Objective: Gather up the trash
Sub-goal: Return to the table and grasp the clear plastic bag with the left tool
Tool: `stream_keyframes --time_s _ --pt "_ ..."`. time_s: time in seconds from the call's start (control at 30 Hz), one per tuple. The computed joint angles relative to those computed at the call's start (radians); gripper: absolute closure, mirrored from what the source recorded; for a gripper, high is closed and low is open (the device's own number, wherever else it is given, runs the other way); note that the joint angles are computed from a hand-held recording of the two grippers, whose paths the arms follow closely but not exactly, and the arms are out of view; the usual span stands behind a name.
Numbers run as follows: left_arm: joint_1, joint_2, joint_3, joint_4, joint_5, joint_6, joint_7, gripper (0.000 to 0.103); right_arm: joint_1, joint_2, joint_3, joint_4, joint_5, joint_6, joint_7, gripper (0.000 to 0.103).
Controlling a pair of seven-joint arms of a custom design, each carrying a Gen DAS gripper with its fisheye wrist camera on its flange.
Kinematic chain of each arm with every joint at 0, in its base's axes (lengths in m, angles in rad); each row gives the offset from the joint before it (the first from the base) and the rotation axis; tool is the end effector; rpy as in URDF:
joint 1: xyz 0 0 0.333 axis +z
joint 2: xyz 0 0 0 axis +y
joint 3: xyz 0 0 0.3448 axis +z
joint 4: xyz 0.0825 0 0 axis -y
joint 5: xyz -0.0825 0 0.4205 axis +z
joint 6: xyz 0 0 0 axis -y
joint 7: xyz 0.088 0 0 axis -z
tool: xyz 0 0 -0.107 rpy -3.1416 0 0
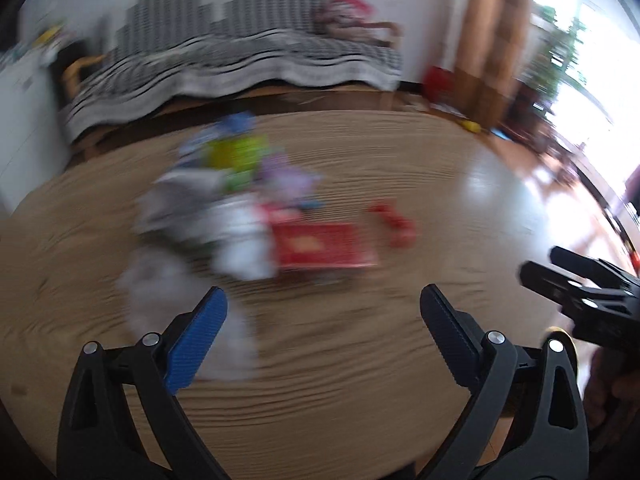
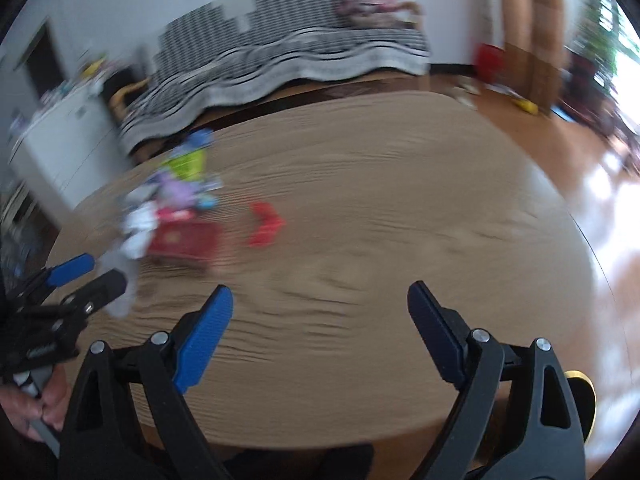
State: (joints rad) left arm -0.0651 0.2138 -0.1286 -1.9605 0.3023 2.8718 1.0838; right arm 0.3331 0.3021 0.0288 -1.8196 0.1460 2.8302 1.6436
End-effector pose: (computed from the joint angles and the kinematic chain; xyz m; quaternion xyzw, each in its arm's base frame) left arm 0.6664 -0.1424 0.4557 -0.6772 0.6481 -0.2746 0.2144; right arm 0.6757 0.2457 0.4634 -0.7141 0.6068 -0.1449 0.3178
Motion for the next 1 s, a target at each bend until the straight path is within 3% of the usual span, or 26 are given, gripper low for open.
stream_keyframes --time_s 0.23,0.37,0.4,0.5,0.63,0.67,0.7,0.77,0.83,0.9,1.0 --pt "0.075 0.016 0.036 -0.012 -0.03 -0.029 0.017 0.009 0.087 0.135 0.009 0.229 -0.064 -0.113 0.022 0.014" --pt "0.142 0.082 -0.015 0.046 -0.163 -0.064 0.129 0.009 0.096 0.203 0.008 0.318 -0.06 -0.147 0.027 0.013" --pt "0.14 0.103 -0.012 0.069 -0.171 -0.07 0.128 0.009 0.102 0.23 0.002 0.359 -0.062 -0.178 0.04 0.013" --pt "0.068 0.163 0.07 0.142 -0.055 -0.117 0.015 0.009 0.097 0.274 0.014 0.419 -0.046 -0.211 0.028 0.013" --pt "0.073 0.199 0.065 0.172 -0.027 -0.145 -0.019 0.009 0.085 0.323 0.029 0.489 -0.025 -0.275 -0.012 0.013" --pt "0.053 0.202 0.088 0.174 0.013 -0.142 -0.049 0.01 0.078 0.337 0.038 0.507 -0.011 -0.291 -0.026 0.013" --pt "0.042 0.206 0.097 0.183 0.04 -0.156 -0.066 0.013 0.075 0.348 0.043 0.521 -0.001 -0.301 -0.035 0.013" --pt "0.015 0.205 0.127 0.182 0.111 -0.154 -0.12 0.034 0.067 0.37 0.054 0.551 0.024 -0.325 -0.054 0.013" --pt "0.027 0.185 0.109 0.162 0.123 -0.146 -0.116 0.081 0.072 0.384 0.049 0.572 0.028 -0.341 -0.063 0.013" --pt "0.055 0.16 0.079 0.138 0.087 -0.144 -0.095 0.093 0.089 0.393 0.029 0.581 0.0 -0.347 -0.069 0.013" --pt "0.091 0.115 0.048 0.097 0.024 -0.13 -0.058 0.096 0.111 0.406 0.003 0.587 -0.054 -0.348 -0.093 0.011"
